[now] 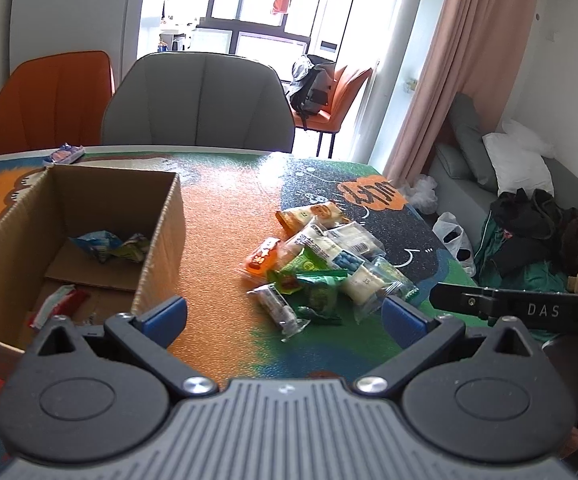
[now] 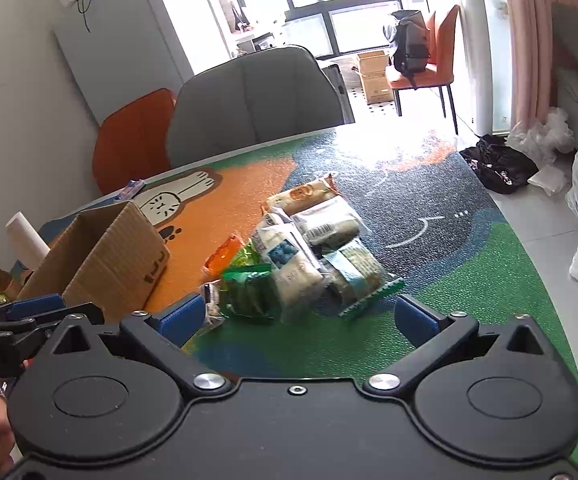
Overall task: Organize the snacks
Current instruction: 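Move both tools back over the snack pile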
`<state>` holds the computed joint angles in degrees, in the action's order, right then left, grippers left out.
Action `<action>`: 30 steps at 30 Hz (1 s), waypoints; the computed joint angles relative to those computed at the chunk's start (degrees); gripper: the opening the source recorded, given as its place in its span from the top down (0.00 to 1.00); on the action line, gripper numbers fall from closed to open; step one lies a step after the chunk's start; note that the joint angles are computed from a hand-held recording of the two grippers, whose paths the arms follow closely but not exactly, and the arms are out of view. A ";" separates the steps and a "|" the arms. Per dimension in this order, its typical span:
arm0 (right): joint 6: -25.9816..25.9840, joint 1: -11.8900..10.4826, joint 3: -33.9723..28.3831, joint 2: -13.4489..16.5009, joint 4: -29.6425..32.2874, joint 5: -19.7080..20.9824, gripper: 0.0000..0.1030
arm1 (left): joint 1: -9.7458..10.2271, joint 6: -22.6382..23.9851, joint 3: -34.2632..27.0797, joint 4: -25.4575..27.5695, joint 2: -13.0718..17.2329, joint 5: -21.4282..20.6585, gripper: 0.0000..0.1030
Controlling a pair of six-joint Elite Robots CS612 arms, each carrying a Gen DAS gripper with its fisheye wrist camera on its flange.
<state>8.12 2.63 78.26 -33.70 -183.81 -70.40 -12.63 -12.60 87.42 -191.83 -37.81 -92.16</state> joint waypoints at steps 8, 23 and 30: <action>0.46 -0.40 -0.49 0.59 0.75 -0.02 0.00 | 0.00 -1.88 -1.50 0.98 1.42 -0.72 0.02; 0.49 -0.84 -2.85 2.36 3.20 0.23 0.00 | -0.57 -2.88 -3.03 -1.24 3.11 1.95 0.13; -0.01 -0.95 -4.08 3.20 3.61 1.31 0.00 | -1.17 -3.24 -2.67 -4.46 2.79 1.37 0.19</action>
<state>8.11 1.68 74.18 -30.50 -180.20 -69.09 -13.80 -15.85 84.74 -196.29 -35.02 -90.79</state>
